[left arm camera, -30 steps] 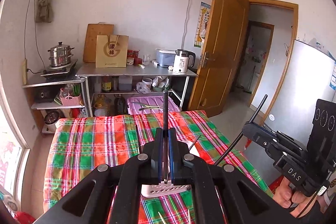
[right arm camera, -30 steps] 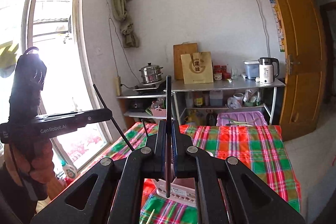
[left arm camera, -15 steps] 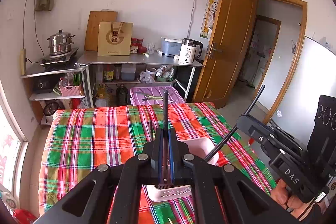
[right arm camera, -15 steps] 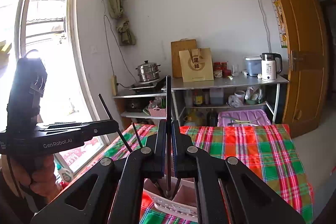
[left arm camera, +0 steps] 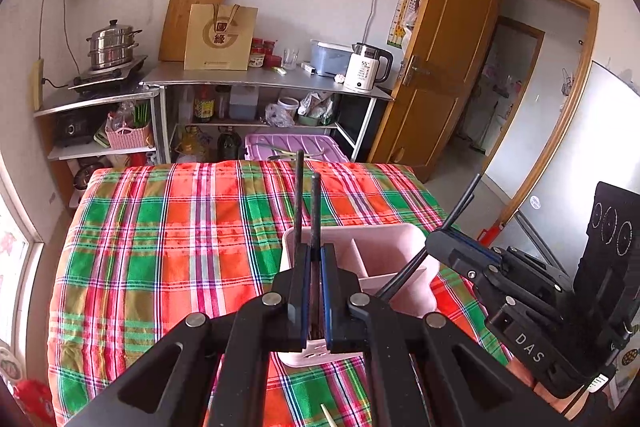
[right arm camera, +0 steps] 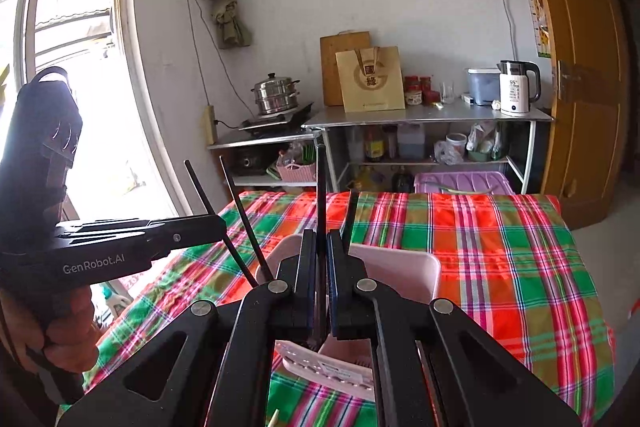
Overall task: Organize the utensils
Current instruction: 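Drop the chopsticks into the basket and open both tools, then move both tools back down to the chopsticks on the cloth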
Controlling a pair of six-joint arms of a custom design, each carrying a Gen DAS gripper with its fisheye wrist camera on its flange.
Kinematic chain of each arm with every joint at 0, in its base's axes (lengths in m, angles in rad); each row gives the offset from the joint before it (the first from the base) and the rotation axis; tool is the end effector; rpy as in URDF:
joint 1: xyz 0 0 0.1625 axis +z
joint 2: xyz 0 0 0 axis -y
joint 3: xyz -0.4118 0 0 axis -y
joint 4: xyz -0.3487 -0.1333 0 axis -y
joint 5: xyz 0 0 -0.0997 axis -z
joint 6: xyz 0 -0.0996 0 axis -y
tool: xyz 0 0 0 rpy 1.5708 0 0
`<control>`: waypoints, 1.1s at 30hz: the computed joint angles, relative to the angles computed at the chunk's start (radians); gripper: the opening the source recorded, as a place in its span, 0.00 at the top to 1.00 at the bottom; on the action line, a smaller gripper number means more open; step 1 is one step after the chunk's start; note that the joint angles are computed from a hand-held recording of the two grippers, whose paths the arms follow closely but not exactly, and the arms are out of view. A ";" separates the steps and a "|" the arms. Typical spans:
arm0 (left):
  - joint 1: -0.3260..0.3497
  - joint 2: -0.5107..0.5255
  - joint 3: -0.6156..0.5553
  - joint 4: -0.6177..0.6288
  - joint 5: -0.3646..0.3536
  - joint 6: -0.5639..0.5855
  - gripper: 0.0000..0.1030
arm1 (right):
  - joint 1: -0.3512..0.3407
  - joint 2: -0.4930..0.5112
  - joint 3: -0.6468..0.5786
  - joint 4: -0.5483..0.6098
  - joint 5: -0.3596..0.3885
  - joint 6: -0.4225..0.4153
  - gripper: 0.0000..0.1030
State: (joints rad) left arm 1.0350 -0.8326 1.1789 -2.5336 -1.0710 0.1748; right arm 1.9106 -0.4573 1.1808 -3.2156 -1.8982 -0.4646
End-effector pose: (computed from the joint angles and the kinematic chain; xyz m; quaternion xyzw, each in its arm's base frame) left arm -0.2206 -0.7262 0.3351 0.2508 0.8917 -0.3315 0.1790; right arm 0.3509 -0.6887 0.1358 0.2793 -0.8416 0.4286 0.1730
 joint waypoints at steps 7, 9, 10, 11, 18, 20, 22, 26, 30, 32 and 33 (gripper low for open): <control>0.003 -0.008 0.026 -0.016 0.004 -0.001 0.95 | -0.005 -0.019 0.028 0.022 -0.008 0.023 0.95; -0.005 -0.020 0.048 -0.042 0.019 0.006 0.94 | -0.001 -0.030 0.042 0.007 -0.011 0.017 0.90; -0.009 -0.028 0.059 -0.053 0.017 0.006 0.93 | 0.000 -0.037 0.052 0.000 -0.009 0.014 0.87; -0.012 -0.038 0.072 -0.065 0.013 0.007 0.90 | 0.002 -0.047 0.067 -0.008 -0.006 0.012 0.86; -0.056 -0.124 0.224 -0.204 0.069 0.046 0.82 | 0.013 -0.138 0.223 -0.101 0.017 -0.003 0.82; -0.066 -0.158 0.275 -0.233 0.064 0.046 0.81 | 0.015 -0.165 0.272 -0.127 0.024 -0.011 0.78; -0.077 -0.191 0.333 -0.272 0.067 0.046 0.81 | 0.019 -0.193 0.331 -0.168 0.023 -0.024 0.78; -0.103 -0.256 0.455 -0.349 0.077 0.046 0.81 | 0.021 -0.247 0.445 -0.242 0.029 -0.033 0.78; -0.122 -0.313 0.566 -0.395 0.066 0.034 0.81 | 0.016 -0.299 0.553 -0.304 0.032 -0.019 0.78; -0.131 -0.337 0.622 -0.424 0.067 0.028 0.81 | 0.010 -0.320 0.599 -0.324 0.029 -0.012 0.78; -0.136 -0.348 0.650 -0.444 0.071 0.024 0.81 | 0.007 -0.330 0.621 -0.332 0.026 -0.008 0.78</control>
State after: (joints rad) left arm 0.8994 -1.1804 1.8293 -2.9779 -0.9996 0.1993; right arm 1.9178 -0.7873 1.8023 -3.5475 -1.8720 -0.4722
